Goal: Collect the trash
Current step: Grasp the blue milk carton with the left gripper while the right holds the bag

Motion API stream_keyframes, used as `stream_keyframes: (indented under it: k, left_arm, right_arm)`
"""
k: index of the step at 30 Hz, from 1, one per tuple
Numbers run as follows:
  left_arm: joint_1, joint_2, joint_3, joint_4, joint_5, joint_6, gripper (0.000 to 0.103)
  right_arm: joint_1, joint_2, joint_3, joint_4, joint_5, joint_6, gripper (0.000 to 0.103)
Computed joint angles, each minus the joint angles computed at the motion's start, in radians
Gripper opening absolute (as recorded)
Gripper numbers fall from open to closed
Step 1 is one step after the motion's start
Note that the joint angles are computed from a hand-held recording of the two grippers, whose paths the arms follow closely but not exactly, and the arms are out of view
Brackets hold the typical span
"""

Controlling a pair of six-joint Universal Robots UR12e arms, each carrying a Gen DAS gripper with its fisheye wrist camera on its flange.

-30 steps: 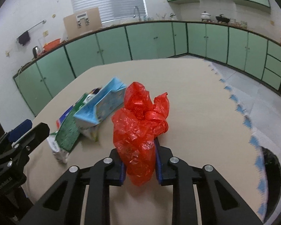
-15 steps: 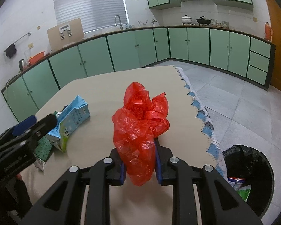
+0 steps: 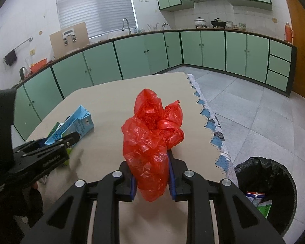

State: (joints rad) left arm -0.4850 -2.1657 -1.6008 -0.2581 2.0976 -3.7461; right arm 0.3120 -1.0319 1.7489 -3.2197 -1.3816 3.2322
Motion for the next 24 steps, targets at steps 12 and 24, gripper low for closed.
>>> stream_keyframes:
  k: [12,24]
  left_arm:
    - [-0.032,0.017,-0.043,0.143,0.024,0.021,0.013]
    - [-0.078,0.019,-0.015,0.210,0.020,0.080,0.012]
  right_arm:
    - [-0.003,-0.031,0.032,-0.046,-0.003,-0.008,0.024]
    - [-0.029,-0.081,0.085,-0.109,-0.002,0.015,0.024]
